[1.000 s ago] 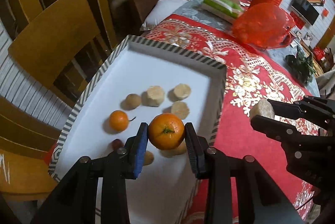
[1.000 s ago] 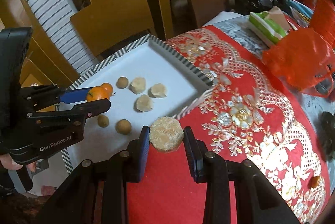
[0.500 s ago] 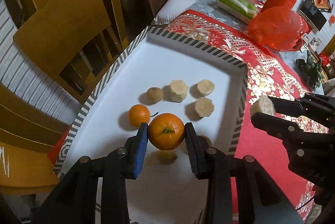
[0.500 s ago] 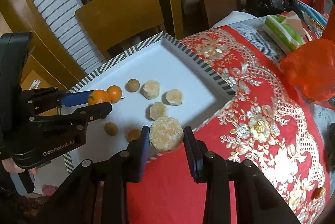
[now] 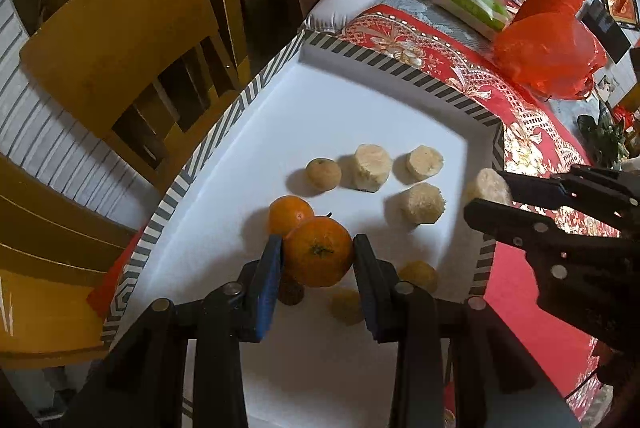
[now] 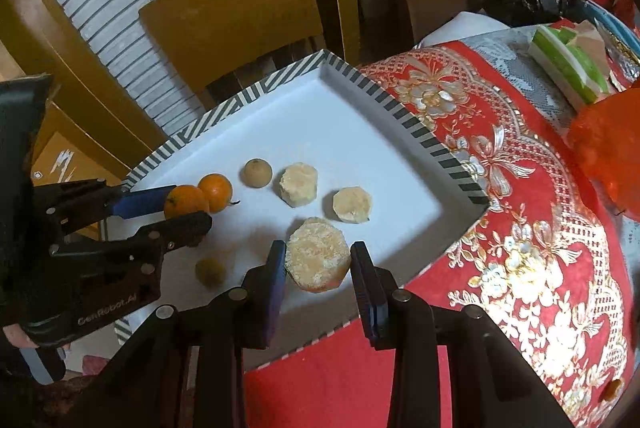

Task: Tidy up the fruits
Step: 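Carry the mandarin orange and rice cake over the white tray, then open both tools to drop the mandarin orange and rice cake into the tray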

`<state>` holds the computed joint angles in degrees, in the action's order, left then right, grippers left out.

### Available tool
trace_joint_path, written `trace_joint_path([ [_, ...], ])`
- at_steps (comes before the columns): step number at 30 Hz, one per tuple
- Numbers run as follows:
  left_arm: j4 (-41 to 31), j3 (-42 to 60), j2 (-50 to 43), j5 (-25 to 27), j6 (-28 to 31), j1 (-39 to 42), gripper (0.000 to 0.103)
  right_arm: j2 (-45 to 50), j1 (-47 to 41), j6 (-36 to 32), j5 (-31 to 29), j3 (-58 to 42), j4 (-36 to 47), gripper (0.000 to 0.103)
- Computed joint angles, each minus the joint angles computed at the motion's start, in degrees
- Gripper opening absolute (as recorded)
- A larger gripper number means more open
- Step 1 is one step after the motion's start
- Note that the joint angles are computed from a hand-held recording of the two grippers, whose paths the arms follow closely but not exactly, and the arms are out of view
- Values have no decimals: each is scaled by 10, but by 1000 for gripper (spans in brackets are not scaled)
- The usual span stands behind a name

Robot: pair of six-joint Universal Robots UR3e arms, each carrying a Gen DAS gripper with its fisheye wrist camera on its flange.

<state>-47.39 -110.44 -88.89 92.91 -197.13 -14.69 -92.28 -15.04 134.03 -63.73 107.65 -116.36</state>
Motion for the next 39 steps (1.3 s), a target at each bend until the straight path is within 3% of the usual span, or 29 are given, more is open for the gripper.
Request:
trace_joint_path([
  [16,8,5,-26,-21,25,9,34,116,66,52,-17,-58,-54,35],
  [27,8,12,-33,-20,25,5,35,137,84,62,-24,-75,-67,37],
  [32,9,13,-32,-18,19,7,56,113,66,54,-12,-63,-50,40],
  [39,8,18,-31,-2,10,-5,66,68,33,39,3,-41,-31,45],
])
